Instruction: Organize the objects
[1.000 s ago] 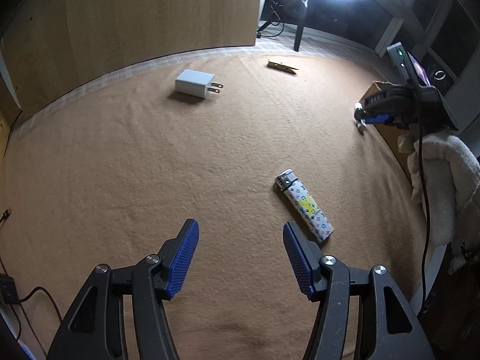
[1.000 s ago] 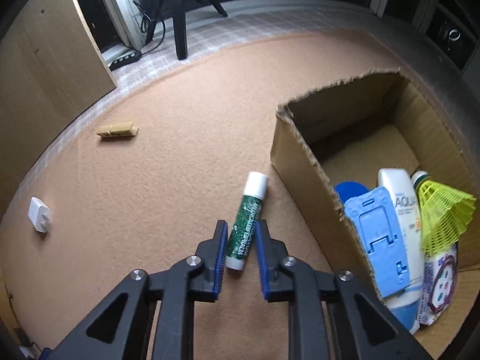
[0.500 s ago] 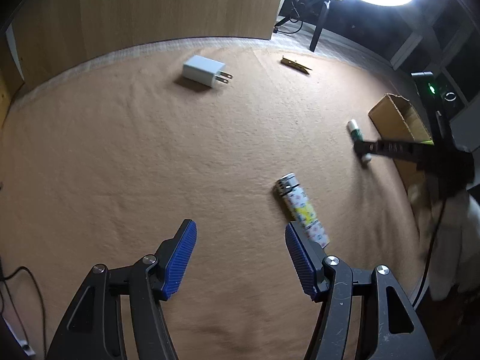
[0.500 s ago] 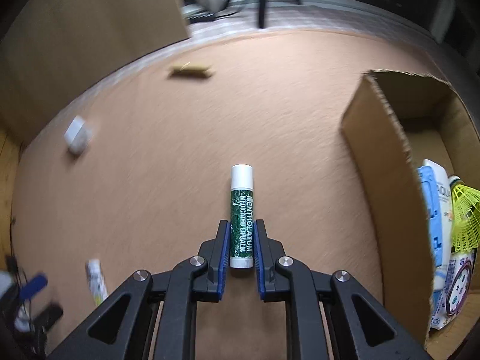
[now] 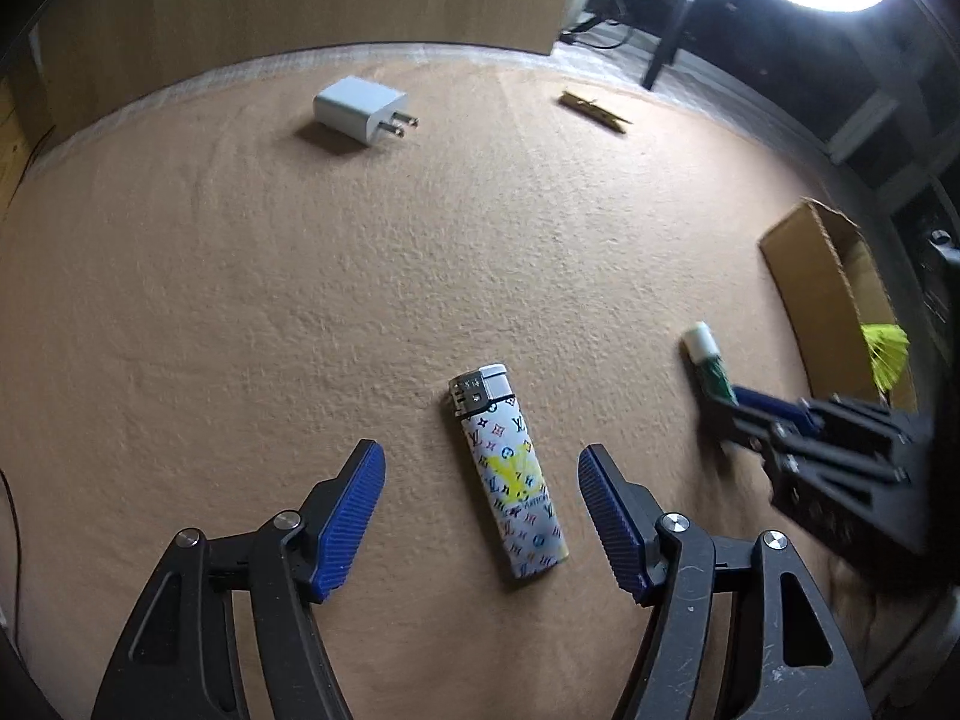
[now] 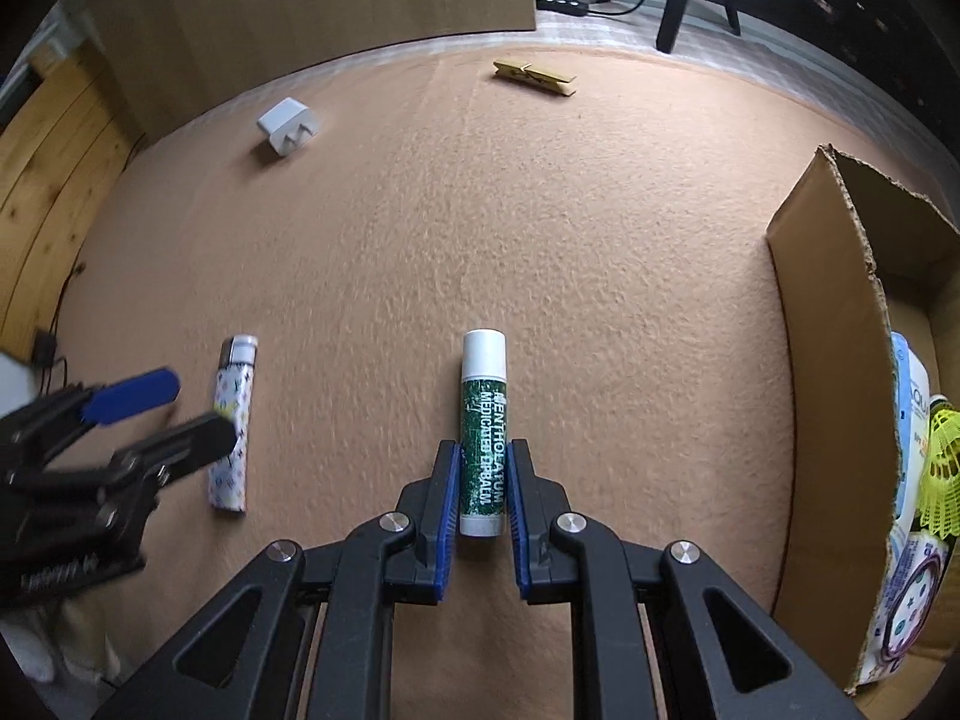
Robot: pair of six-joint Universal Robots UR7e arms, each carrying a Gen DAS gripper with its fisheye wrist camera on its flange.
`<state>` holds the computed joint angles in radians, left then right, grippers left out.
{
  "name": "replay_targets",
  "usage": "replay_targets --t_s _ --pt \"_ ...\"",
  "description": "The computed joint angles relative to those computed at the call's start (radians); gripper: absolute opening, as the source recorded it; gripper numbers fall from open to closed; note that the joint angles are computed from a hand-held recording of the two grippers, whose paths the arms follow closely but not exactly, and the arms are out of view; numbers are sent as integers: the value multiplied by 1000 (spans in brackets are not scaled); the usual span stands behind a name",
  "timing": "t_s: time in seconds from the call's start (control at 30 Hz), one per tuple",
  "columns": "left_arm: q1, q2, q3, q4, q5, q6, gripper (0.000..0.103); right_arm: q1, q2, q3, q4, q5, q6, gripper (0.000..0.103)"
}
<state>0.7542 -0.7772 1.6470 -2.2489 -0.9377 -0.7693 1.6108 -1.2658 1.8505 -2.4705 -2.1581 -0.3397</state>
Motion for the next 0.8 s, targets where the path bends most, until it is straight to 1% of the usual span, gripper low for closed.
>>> replay_targets --t_s 0.13,0.23,0.37,0.4,0.43,0.53,0.57,0.8 --pt "-4 32 -36 64 31 -58 68 -14 -19 7 10 23 -35 14" --pt "-14 62 -69 129 70 -90 64 -23 -19 -4 25 40 -45 14" --pt "-28 85 -91 177 110 -121 50 -22 -21 1 18 50 -61 14" --pt "-30 86 -90 178 118 -126 48 -21 -21 2 18 53 -63 14" --pt "-31 85 -87 175 122 -126 43 -20 -24 4 18 57 -66 14" --pt "-31 83 -85 165 113 -121 27 -20 -34 9 26 68 -76 14" --pt "-30 79 -80 159 108 -119 25 -20 -38 12 25 70 -81 14" --pt "-32 36 -25 95 55 -123 25 -17 -62 19 18 96 -87 14"
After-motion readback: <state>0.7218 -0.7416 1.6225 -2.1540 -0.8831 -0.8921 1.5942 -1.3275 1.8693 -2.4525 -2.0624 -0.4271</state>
